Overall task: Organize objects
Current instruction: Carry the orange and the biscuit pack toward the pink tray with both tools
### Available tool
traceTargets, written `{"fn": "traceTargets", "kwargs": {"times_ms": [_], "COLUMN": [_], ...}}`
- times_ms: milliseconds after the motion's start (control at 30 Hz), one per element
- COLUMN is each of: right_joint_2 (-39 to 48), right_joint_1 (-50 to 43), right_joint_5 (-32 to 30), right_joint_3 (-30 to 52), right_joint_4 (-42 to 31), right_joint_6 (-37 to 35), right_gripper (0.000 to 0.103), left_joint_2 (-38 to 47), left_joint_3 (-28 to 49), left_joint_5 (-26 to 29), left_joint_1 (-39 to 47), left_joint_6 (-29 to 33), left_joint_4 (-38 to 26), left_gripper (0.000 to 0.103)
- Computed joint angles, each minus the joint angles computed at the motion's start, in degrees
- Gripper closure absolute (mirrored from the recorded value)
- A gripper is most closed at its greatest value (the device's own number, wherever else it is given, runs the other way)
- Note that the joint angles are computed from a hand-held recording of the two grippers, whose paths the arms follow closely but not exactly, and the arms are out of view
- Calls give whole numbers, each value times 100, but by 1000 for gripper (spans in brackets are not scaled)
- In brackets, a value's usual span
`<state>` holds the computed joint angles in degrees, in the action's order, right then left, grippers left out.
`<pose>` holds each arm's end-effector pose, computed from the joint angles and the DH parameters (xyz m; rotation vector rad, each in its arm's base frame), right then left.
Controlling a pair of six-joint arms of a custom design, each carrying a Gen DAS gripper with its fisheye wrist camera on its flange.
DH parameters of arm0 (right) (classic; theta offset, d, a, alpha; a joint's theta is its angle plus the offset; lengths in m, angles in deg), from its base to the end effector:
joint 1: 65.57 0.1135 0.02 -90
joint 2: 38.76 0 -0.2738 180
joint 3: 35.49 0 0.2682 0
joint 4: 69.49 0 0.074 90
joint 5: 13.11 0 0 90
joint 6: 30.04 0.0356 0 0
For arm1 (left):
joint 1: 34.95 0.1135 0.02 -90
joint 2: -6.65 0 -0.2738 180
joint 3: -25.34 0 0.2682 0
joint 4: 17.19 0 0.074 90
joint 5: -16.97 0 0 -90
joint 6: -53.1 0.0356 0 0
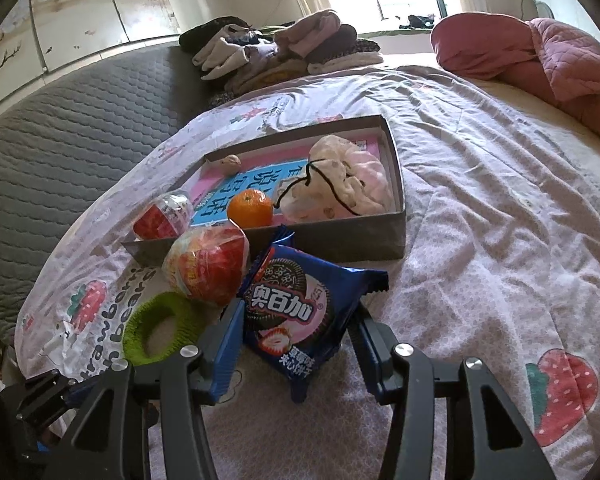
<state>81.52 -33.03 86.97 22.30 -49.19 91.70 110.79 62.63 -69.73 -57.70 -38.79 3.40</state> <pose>0.3091 0.1899 0.0388 0.0745 2.3211 0.3739 0.2464 -0.1056 0.0533 0.4605 2.3490 -0.2724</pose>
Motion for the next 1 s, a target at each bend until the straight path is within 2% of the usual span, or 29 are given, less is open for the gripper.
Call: {"fn": "traceTargets", "kwargs": {"times_ms": [533,1000], "right_joint_2": [-514,-731], "right_joint_1": [147,207], "right_joint_5": [296,653], "right_joint_3": [-223,-13], "right_joint_4": [40,-106], "right_joint_6": [-144,-380], "right_gripper": [52,52], "left_joint_2": [-682,-553], "left_joint_3": [-168,559], "left_joint_5": [29,175], "left_joint_1": [205,660], "left_joint_6": [-15,-13], "left_joint_4": [-31,-174], "left_gripper": [65,65]}}
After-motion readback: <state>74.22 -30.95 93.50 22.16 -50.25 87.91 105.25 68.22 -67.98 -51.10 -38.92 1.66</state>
